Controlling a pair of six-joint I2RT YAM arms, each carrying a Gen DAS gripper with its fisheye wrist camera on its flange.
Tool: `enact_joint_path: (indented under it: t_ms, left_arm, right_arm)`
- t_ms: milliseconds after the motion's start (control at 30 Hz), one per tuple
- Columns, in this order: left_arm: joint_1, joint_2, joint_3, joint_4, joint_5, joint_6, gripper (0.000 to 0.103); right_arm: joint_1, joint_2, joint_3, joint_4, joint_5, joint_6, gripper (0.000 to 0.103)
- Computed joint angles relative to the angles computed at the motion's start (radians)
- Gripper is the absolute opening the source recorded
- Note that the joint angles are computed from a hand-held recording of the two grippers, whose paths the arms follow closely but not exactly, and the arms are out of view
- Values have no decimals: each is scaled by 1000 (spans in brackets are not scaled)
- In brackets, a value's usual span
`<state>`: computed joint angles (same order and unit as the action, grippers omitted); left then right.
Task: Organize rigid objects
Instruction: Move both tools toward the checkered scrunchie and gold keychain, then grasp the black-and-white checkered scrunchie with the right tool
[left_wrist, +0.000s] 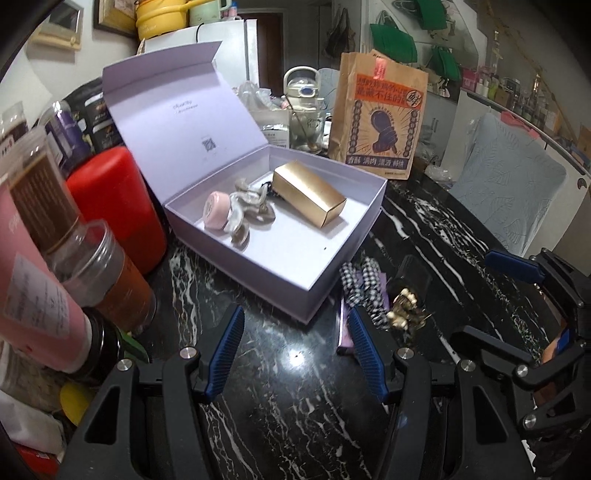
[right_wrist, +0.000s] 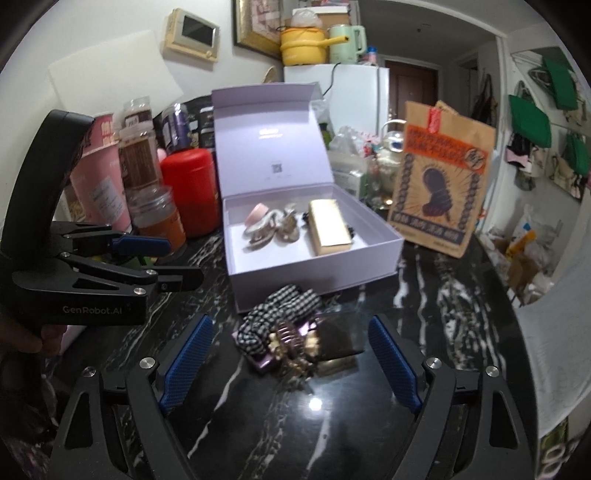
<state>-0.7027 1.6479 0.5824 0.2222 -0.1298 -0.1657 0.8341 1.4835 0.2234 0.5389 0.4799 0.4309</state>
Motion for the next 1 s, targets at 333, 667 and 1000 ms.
enact_joint_path:
  t_ms: [333, 667, 1000]
  left_arm:
    - [83, 72, -26, 57, 17, 16, 58]
    - [142, 111, -13, 68, 33, 28, 58]
    - [137, 126, -1, 73, 38, 41, 58]
  right_arm:
    - [-94, 244, 147, 57, -156, -43, 75]
    - [-146, 410, 409, -224, -216, -24, 63]
    - [-148, 467, 468, -295, -186, 12, 33]
